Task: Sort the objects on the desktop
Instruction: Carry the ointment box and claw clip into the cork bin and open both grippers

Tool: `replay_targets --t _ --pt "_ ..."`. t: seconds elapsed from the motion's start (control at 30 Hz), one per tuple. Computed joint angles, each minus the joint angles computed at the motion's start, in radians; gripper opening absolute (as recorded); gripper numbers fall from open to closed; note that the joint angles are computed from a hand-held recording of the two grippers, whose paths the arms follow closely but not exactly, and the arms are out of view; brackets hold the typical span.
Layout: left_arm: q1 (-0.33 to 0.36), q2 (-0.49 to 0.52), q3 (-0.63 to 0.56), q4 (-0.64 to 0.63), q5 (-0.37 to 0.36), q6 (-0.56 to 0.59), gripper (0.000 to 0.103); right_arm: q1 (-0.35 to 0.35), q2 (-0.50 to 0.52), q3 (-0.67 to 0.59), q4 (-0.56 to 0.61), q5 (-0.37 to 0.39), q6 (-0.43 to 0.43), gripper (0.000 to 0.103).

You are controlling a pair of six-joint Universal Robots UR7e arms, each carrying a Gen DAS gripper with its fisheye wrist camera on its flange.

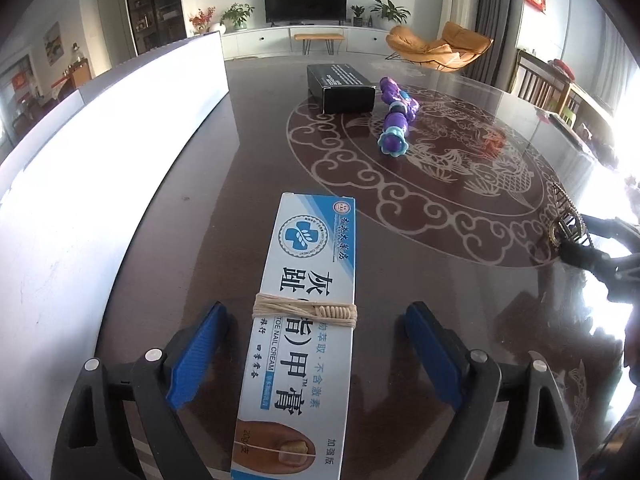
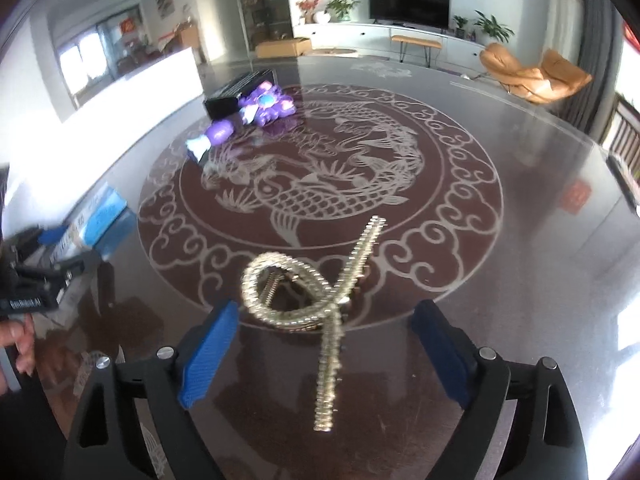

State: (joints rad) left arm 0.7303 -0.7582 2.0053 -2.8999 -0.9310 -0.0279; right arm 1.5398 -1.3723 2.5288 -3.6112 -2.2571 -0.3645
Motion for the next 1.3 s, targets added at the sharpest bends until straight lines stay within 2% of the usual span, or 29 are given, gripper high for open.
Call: replay_targets --t 0.03,0.07,0.1,0.13,0.23,0.3,0.5,0.6,0.73,0.83,0.93,1.03,1.2,1.27,1.3 --pt "0.0 0.0 0.0 -0.001 -0.001 0.001 0.091 0.007 0.016 -0.003 -0.013 -0.01 -0.006 0.089" --pt "0.001 0.0 0.001 -0.002 -0.001 0.002 0.084 0.017 0.042 -0.014 -0.038 -0.03 -0.013 0.088" --pt "-0.001 -0.003 0.007 -0.022 -0.001 0.009 0.071 0.024 0.063 -0.025 -0.055 -0.045 -0.014 0.072" --pt "-0.003 -0.008 0.012 -0.036 -0.002 0.018 0.044 0.036 0.088 -0.039 -0.083 -0.081 -0.017 0.053" --pt "0.013 -0.038 0.022 -0.041 -0.066 -0.001 0.044 0.058 0.06 -0.052 -0.028 -0.099 0.029 0.047" --pt "0.011 -0.072 0.046 -0.088 -0.103 -0.006 0.044 0.086 0.046 -0.054 -0.002 -0.119 0.018 0.047" --pt "-0.017 -0.205 0.123 -0.156 -0.154 -0.054 0.044 0.202 -0.021 -0.081 0.14 -0.151 0.018 0.047" --pt "-0.012 -0.303 0.139 -0.161 -0.163 -0.079 0.044 0.272 -0.001 -0.147 0.197 -0.145 0.015 0.047" --pt "0.021 -0.427 0.105 -0.101 -0.106 -0.068 0.044 0.363 0.109 -0.305 0.267 -0.083 -0.005 0.047" --pt "0.061 -0.476 0.047 -0.02 -0.004 -0.029 0.044 0.41 0.227 -0.448 0.321 0.003 -0.002 0.047" --pt "0.126 -0.485 -0.021 0.07 0.05 -0.023 0.044 0.446 0.352 -0.601 0.412 0.109 0.019 0.047" --pt "0.19 -0.464 -0.084 0.16 0.077 -0.038 0.044 0.468 0.496 -0.758 0.513 0.183 0.019 0.047" --pt "0.28 -0.422 -0.16 0.329 0.086 -0.105 0.044 0.461 0.686 -0.956 0.684 0.235 0.041 0.047" --pt "0.29 -0.413 -0.173 0.387 0.111 -0.139 0.05 0.453 0.722 -0.993 0.724 0.238 0.048 0.055" --pt "0.291 -0.413 -0.167 0.387 0.122 -0.147 0.053 0.45 0.729 -0.999 0.732 0.243 0.053 0.069"
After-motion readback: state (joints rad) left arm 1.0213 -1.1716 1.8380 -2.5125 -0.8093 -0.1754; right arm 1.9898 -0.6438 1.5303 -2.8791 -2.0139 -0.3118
